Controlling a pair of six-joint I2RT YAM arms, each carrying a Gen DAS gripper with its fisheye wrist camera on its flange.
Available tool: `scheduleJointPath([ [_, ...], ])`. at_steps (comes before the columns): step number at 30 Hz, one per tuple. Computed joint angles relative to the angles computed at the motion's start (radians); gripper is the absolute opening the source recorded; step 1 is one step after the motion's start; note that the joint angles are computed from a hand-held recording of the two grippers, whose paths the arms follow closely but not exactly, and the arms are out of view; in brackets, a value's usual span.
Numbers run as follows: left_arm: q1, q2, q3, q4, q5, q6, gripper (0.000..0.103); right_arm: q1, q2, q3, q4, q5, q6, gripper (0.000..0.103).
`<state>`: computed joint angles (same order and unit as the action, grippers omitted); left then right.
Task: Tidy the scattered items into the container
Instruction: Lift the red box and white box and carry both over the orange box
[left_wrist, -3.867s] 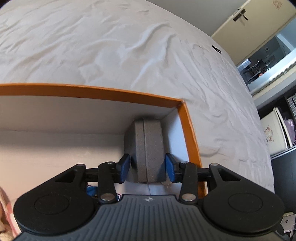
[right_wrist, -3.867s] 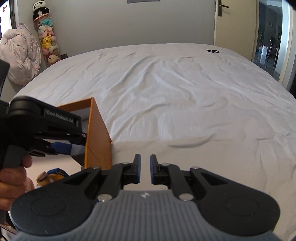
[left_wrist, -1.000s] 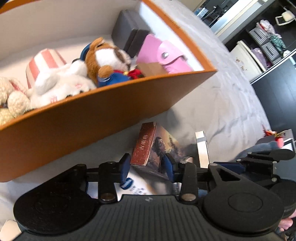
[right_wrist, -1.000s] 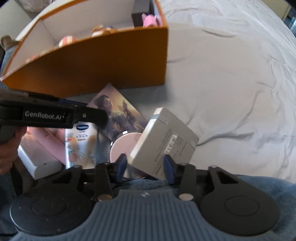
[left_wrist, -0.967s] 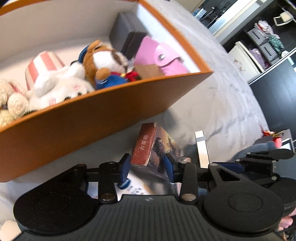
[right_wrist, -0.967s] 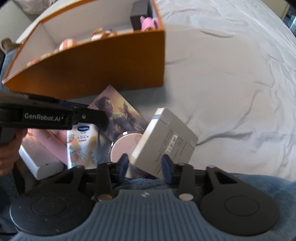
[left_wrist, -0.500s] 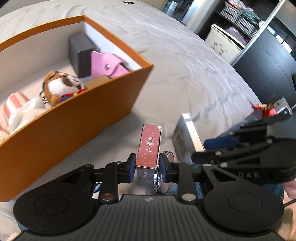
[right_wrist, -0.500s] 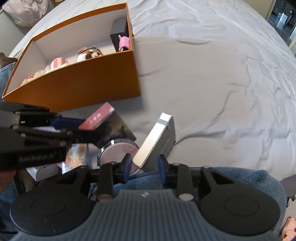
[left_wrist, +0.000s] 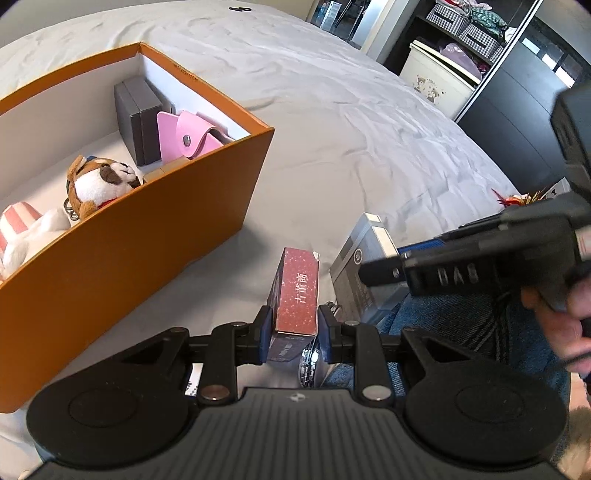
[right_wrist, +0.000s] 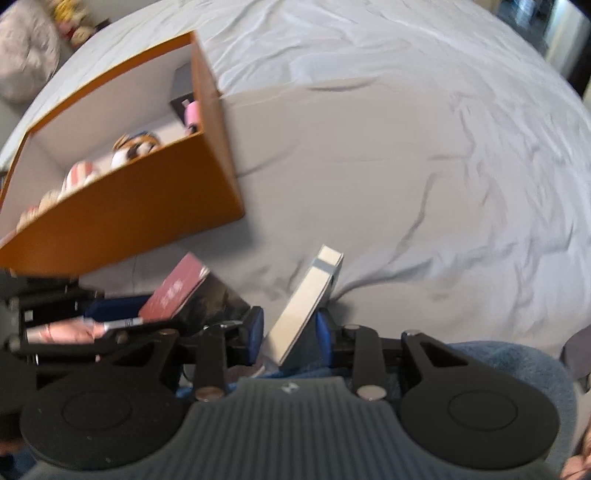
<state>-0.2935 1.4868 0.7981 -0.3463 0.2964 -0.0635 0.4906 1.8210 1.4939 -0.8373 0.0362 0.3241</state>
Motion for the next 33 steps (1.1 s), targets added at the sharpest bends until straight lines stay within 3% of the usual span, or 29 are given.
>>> scheduleJointPath([
  [6,0.021,0.003,-0.001,-0.008,-0.008,-0.011,0.027,-0.003,-0.009,-0.019,0.026,0.003,0.0,0.029],
  [9,0.012,-0.012,-0.013,0.003,-0.025,-0.011,0.027,0.025,-0.026,-0.041,0.037,0.052,-0.035,0.027],
  [12,0.001,-0.038,-0.029,0.015,-0.059,-0.012,0.026,0.057,-0.047,-0.061,0.047,0.112,-0.063,0.019],
  [20,0.038,-0.115,-0.077,0.086,-0.104,-0.034,0.026,0.07,-0.114,-0.131,0.182,0.105,-0.086,0.016],
  [33,0.022,-0.035,-0.024,-0.007,-0.151,0.006,0.028,0.07,-0.013,-0.059,0.07,0.088,-0.131,0.021],
])
